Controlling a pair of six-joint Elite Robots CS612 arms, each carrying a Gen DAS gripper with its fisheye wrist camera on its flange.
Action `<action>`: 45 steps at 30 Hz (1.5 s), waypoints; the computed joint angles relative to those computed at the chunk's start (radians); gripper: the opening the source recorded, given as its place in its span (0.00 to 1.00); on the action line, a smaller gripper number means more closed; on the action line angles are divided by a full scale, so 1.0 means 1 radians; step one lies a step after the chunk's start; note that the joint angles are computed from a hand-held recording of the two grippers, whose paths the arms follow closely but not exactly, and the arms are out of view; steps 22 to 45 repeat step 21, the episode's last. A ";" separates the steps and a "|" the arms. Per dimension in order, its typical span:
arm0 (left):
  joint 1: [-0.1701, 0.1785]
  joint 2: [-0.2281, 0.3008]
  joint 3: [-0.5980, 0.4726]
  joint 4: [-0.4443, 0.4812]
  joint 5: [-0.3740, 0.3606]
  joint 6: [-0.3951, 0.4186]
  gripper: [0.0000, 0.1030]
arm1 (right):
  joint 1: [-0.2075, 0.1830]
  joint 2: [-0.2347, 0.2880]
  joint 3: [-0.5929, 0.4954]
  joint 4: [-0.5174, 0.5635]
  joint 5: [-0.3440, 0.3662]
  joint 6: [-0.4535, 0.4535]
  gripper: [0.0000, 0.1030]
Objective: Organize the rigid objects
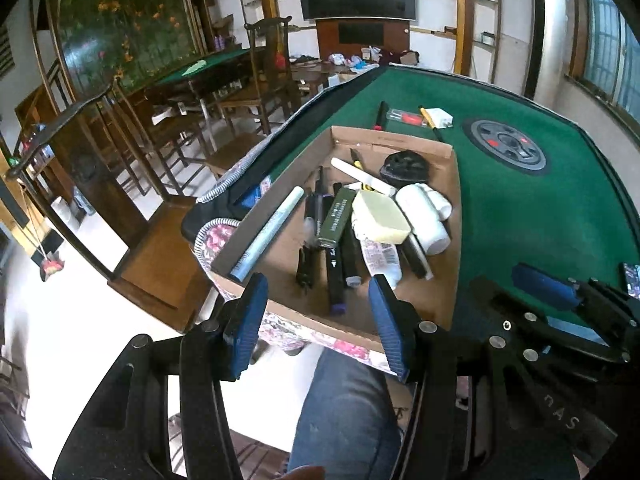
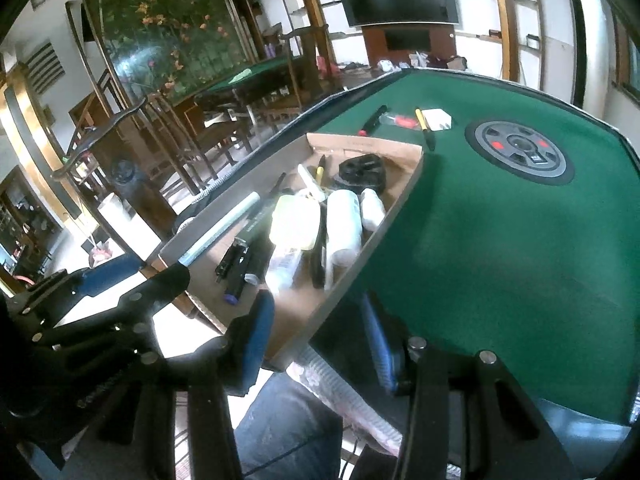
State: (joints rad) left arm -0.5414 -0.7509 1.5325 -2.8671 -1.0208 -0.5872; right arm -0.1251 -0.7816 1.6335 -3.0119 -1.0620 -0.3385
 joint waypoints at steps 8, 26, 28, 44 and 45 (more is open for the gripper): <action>0.025 0.024 -0.026 -0.001 -0.044 0.010 0.51 | 0.016 0.006 -0.010 0.005 -0.037 -0.009 0.45; 0.072 0.080 -0.107 0.037 -0.071 0.019 0.51 | 0.040 0.038 -0.076 0.056 -0.068 0.004 0.45; 0.072 0.080 -0.107 0.037 -0.071 0.019 0.51 | 0.040 0.038 -0.076 0.056 -0.068 0.004 0.45; 0.072 0.080 -0.107 0.037 -0.071 0.019 0.51 | 0.040 0.038 -0.076 0.056 -0.068 0.004 0.45; 0.072 0.080 -0.107 0.037 -0.071 0.019 0.51 | 0.040 0.038 -0.076 0.056 -0.068 0.004 0.45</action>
